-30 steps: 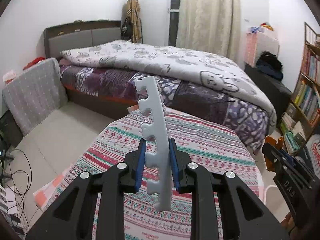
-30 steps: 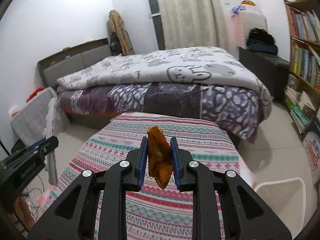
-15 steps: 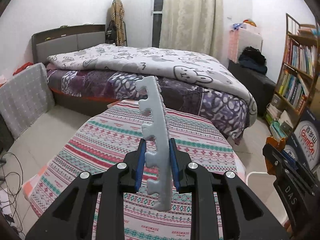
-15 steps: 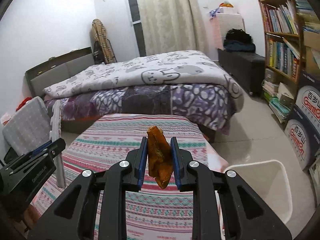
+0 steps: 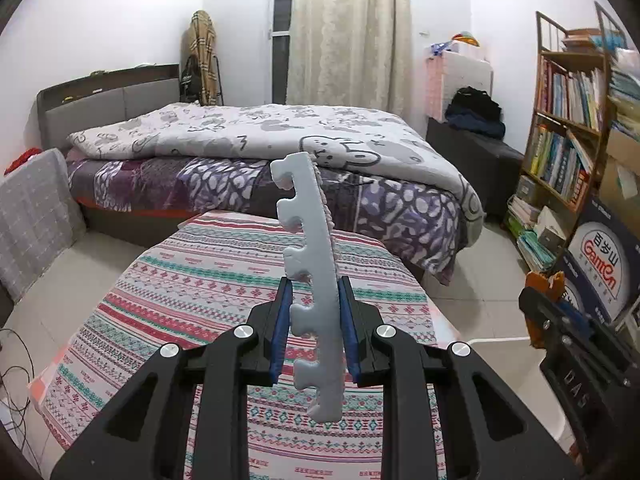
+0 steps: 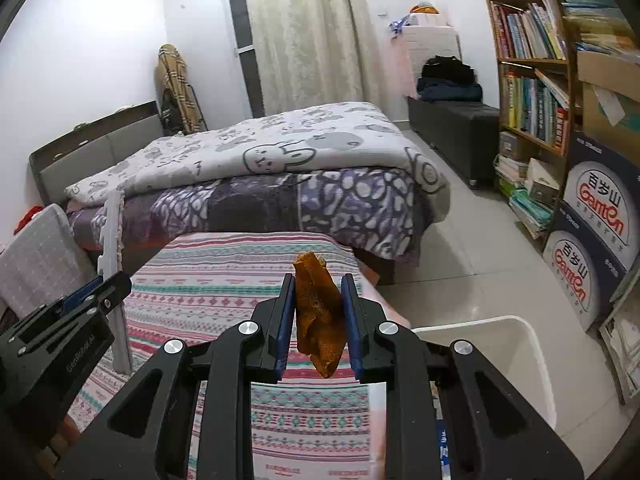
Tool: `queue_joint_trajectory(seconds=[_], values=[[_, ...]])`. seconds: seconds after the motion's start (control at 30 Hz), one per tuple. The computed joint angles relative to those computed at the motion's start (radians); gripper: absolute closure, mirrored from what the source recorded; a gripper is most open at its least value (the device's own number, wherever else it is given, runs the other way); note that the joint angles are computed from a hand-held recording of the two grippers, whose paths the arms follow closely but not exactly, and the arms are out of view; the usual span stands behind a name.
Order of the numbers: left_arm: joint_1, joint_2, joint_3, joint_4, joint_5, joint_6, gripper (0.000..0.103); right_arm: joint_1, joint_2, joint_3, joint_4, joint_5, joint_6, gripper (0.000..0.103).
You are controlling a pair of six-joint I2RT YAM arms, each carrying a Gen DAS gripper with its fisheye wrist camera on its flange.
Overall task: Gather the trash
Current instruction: 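Carry the white strip and orange snack over the white bin with both tools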
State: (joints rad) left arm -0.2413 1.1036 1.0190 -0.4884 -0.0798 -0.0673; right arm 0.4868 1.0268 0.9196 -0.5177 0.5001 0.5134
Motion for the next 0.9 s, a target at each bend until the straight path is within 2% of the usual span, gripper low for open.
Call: queue_joint_trajectory(seconds=[0.3,0.63,0.9], values=[[-0.105,0.015,-0.029,0.008,-0.042,-0.019,0.079,-0.117,-0.080,-0.037,-0.049,-0.054,-0.010,0.081],[-0.267,0.032,-0.074,0.036,-0.116,-0.020,0.079,-0.334,-0.135,-0.061,-0.111,-0.175,-0.035,0.081],[-0.376,0.074,-0.065,0.037,-0.118,-0.036,0.079,-0.520,-0.164,-0.074,-0.169,-0.254,-0.072,0.078]])
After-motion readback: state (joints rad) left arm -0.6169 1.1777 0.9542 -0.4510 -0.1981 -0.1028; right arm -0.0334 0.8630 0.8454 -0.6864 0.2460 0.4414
